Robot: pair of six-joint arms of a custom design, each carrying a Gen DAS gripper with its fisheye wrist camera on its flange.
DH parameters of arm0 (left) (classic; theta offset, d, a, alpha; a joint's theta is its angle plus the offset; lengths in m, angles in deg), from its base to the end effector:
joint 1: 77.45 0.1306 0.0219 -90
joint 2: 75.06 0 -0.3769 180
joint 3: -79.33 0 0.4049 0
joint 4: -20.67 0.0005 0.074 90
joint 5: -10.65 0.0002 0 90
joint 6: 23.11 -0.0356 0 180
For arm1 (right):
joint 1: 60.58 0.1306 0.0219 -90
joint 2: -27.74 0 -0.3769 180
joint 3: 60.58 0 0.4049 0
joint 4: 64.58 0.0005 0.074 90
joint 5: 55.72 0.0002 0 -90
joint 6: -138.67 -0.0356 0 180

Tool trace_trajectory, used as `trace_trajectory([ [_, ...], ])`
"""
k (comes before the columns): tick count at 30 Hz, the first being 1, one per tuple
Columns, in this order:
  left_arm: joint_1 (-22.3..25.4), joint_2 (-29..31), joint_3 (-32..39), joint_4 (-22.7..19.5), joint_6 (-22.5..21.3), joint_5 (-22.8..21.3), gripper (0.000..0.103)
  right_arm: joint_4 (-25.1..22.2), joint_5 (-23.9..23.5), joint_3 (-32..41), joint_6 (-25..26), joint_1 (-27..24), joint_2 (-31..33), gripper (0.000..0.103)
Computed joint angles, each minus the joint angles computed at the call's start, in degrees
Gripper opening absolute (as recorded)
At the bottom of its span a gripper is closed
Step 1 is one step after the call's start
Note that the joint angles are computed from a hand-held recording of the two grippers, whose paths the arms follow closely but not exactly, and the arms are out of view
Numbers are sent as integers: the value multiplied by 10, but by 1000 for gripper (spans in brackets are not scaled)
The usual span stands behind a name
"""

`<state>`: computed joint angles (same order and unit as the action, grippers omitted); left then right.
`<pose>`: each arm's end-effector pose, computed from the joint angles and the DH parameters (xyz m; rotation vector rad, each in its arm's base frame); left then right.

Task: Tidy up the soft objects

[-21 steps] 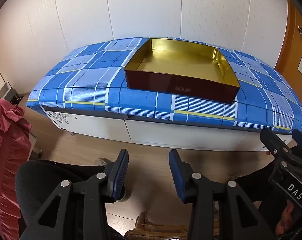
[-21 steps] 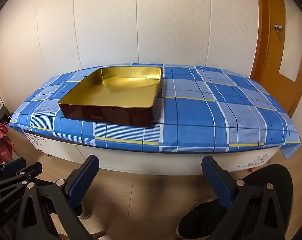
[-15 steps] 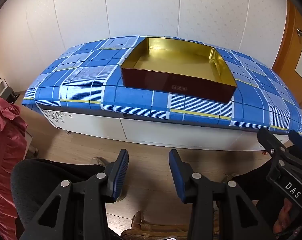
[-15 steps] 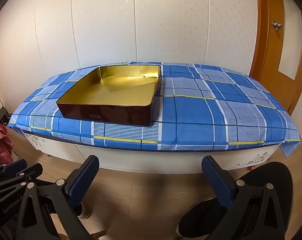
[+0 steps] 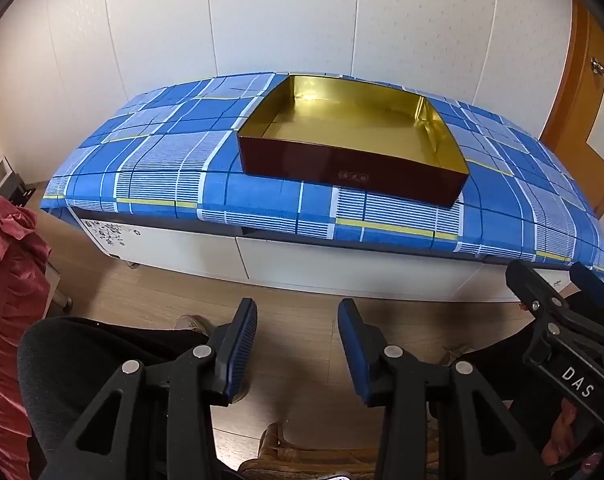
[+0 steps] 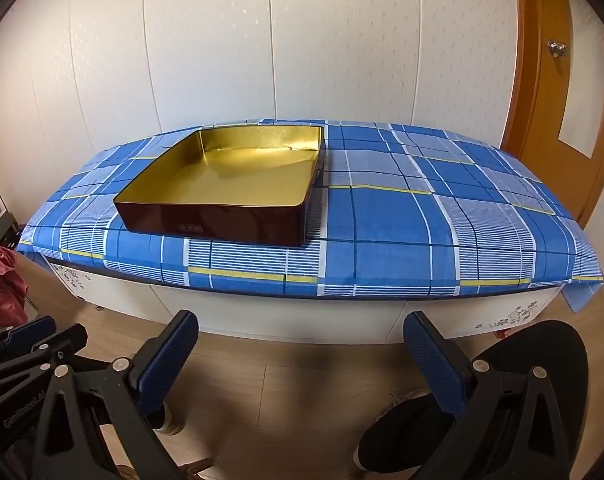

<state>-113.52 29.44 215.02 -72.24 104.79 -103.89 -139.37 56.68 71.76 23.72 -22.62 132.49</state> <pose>0.4230 -0.2904 0.6114 -0.1767 2.4945 0.0554 0.4417 0.3267 0.6040 -0.0836 2.3162 0.0823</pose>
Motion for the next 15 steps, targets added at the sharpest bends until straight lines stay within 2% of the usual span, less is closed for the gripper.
trace_trajectory([
  [15, -1, 8, 13, -16, 2, -12, 42, -5, -1, 8, 1, 0, 5, 103],
])
